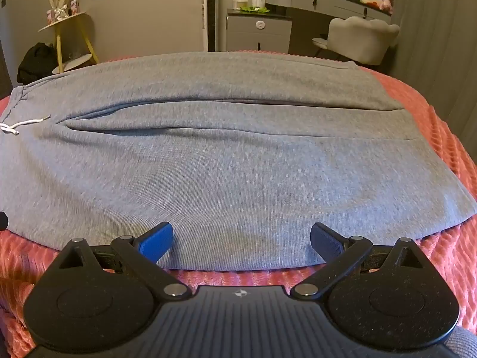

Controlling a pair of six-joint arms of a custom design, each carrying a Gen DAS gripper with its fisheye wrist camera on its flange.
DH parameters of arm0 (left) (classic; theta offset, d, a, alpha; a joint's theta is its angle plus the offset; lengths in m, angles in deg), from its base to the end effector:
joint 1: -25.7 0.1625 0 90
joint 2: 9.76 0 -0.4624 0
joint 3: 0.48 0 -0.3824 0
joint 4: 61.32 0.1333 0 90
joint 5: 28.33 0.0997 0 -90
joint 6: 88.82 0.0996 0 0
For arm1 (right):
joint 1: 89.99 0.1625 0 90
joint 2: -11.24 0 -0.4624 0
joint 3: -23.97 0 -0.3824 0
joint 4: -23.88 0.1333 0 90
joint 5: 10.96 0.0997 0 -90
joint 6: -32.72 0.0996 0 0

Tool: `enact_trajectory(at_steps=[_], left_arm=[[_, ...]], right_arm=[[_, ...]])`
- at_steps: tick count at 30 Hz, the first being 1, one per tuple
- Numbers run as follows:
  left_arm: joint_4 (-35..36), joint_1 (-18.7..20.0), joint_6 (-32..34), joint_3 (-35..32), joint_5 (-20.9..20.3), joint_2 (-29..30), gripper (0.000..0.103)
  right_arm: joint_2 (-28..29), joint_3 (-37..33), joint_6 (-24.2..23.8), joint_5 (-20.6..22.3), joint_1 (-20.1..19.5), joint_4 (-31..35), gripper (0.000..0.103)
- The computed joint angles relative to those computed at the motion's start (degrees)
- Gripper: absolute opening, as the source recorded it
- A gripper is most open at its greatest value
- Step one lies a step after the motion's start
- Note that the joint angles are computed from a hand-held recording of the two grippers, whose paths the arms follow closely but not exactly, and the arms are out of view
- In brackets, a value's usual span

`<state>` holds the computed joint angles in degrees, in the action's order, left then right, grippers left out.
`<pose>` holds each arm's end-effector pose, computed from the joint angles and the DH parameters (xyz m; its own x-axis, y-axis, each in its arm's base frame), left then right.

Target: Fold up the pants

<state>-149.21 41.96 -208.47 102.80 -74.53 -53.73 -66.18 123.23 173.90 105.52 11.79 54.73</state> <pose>-0.4354 -0.3377 0.0328 -0.5878 -0.5434 -0.5994 0.1043 0.6838 -0.7222 0.1749 -0.4032 0.3402 -0.6239 -0.4243 0.6563 -0.7104 0.6579 -0.2499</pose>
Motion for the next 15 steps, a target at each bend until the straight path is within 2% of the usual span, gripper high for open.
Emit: enact_trajectory(at_steps=[15], left_arm=[[-0.6, 0.2, -0.5, 0.3, -0.7, -0.2, 0.103]], right_arm=[[-0.2, 0.2, -0.1, -0.3, -0.1, 0.0, 0.099]])
